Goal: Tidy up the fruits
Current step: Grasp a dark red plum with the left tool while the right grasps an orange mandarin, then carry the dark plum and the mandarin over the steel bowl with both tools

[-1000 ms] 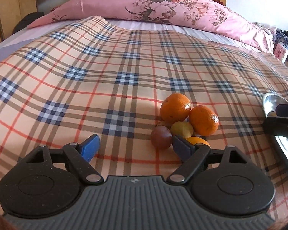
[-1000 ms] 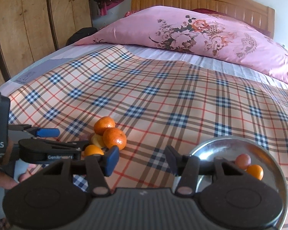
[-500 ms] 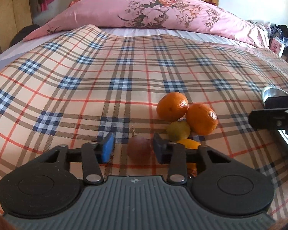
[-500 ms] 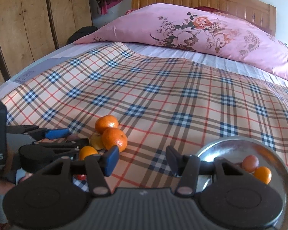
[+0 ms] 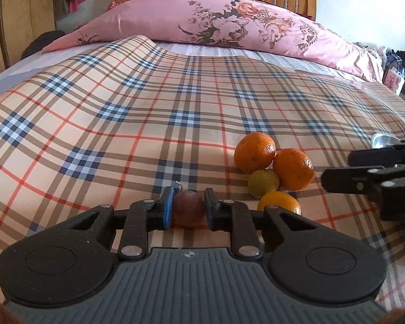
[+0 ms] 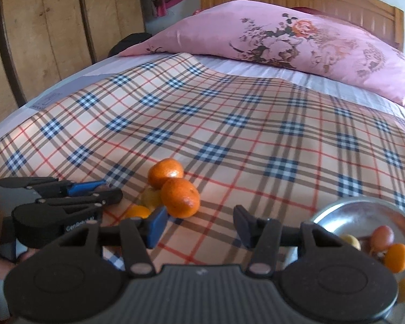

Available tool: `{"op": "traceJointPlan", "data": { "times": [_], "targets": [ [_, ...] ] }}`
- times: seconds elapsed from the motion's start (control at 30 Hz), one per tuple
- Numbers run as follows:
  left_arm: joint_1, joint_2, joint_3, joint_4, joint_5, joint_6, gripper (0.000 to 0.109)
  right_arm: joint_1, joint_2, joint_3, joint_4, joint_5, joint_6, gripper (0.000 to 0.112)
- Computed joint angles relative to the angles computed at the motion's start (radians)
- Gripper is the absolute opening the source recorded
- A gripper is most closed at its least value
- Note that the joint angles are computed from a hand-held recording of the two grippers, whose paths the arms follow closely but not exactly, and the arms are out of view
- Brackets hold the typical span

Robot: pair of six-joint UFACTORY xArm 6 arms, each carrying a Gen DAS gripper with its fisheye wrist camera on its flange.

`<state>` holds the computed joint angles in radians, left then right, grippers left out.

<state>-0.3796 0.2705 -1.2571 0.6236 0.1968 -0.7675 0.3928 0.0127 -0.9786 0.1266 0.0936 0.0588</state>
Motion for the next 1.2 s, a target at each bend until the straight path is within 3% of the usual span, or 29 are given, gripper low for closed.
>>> {"op": "traceJointPlan", "data": {
  "times": [0.33, 0.5, 0.53, 0.77, 1.07, 1.2],
  "targets": [
    [0.005, -0.001, 0.006, 0.017, -0.015, -0.040, 0.024, 0.011, 0.099, -0.099, -0.057, 0.017, 0.039, 0.052],
    [0.004, -0.003, 0.006, 0.033, -0.014, -0.060, 0.024, 0.007, 0.141, -0.133, -0.156, 0.030, 0.101, 0.042],
    [0.005, -0.002, 0.006, 0.034, -0.015, -0.064, 0.024, 0.007, 0.146, -0.134, -0.151, 0.027, 0.100, 0.034],
    [0.004, -0.006, 0.007, 0.033, -0.010, -0.074, 0.024, 0.010, 0.128, -0.100, -0.087, -0.014, 0.069, 0.032],
    [-0.014, -0.052, 0.028, 0.070, 0.045, -0.153, 0.024, -0.016, 0.028, -0.016, -0.314, -0.018, 0.307, 0.031],
    [-0.036, -0.088, 0.038, 0.092, 0.085, -0.189, 0.024, -0.019, -0.025, 0.032, -0.342, -0.016, 0.378, 0.031]
  ]
}}
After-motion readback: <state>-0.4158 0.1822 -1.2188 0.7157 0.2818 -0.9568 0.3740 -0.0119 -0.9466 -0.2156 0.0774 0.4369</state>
